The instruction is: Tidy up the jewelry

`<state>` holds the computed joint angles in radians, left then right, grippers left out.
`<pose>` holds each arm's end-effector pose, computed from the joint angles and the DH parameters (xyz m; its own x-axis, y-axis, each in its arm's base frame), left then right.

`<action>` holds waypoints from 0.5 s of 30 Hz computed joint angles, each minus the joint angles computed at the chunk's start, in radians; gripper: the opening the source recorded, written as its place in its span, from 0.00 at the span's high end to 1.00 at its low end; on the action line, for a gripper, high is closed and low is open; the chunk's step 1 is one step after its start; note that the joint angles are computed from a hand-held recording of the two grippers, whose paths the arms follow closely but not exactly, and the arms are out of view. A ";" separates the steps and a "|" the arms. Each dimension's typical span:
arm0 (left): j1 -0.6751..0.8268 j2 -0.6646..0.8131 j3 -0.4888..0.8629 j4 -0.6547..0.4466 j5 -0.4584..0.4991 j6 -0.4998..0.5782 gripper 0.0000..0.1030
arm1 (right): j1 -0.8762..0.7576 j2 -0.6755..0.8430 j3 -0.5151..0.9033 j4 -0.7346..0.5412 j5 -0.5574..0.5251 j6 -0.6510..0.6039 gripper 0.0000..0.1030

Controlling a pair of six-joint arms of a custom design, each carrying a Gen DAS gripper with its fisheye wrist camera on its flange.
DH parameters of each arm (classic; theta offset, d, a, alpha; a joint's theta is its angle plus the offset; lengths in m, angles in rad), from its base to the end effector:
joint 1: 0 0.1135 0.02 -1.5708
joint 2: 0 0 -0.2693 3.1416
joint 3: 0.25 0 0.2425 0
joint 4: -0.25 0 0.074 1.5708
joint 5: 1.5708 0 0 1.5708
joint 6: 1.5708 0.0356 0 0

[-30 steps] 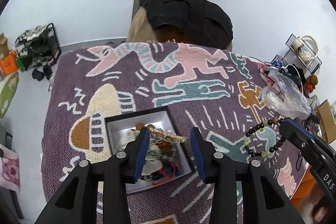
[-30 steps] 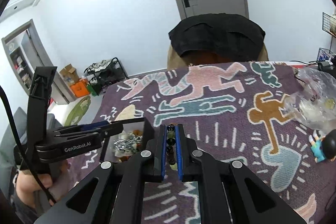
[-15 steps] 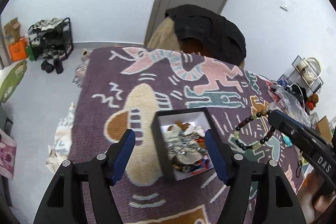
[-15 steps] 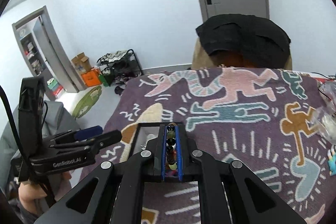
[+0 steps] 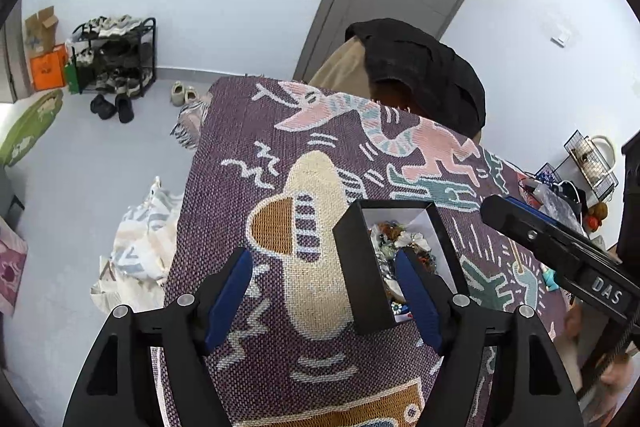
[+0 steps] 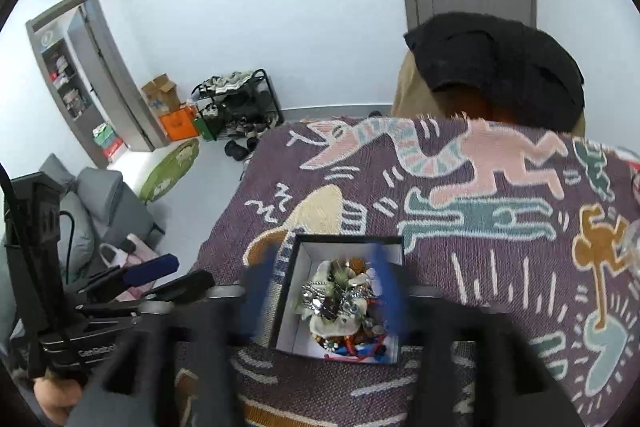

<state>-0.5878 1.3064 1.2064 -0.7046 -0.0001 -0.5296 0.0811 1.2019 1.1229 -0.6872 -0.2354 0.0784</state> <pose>0.2209 -0.1472 0.3307 -0.7976 -0.0756 -0.5984 0.1756 0.9201 -0.3502 0.2387 0.0277 0.3306 -0.7083 0.0189 -0.7057 -0.1914 0.9571 0.2177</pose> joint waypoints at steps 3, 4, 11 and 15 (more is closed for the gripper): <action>-0.008 -0.005 -0.009 0.008 -0.003 -0.009 0.27 | -0.035 -0.018 -0.022 -0.004 -0.023 -0.013 0.38; -0.011 -0.006 -0.009 0.008 -0.004 -0.011 0.27 | -0.050 -0.022 -0.025 -0.013 -0.036 -0.017 0.38; -0.063 -0.006 0.007 0.008 -0.028 -0.036 0.27 | -0.153 -0.073 -0.047 -0.073 -0.111 -0.064 0.38; -0.111 0.002 0.029 0.002 -0.061 -0.056 0.27 | -0.232 -0.107 -0.056 -0.111 -0.162 -0.101 0.38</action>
<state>-0.6991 1.3083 1.2356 -0.7024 -0.0611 -0.5854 -0.1511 1.0954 1.0670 -0.7985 -0.3975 -0.0223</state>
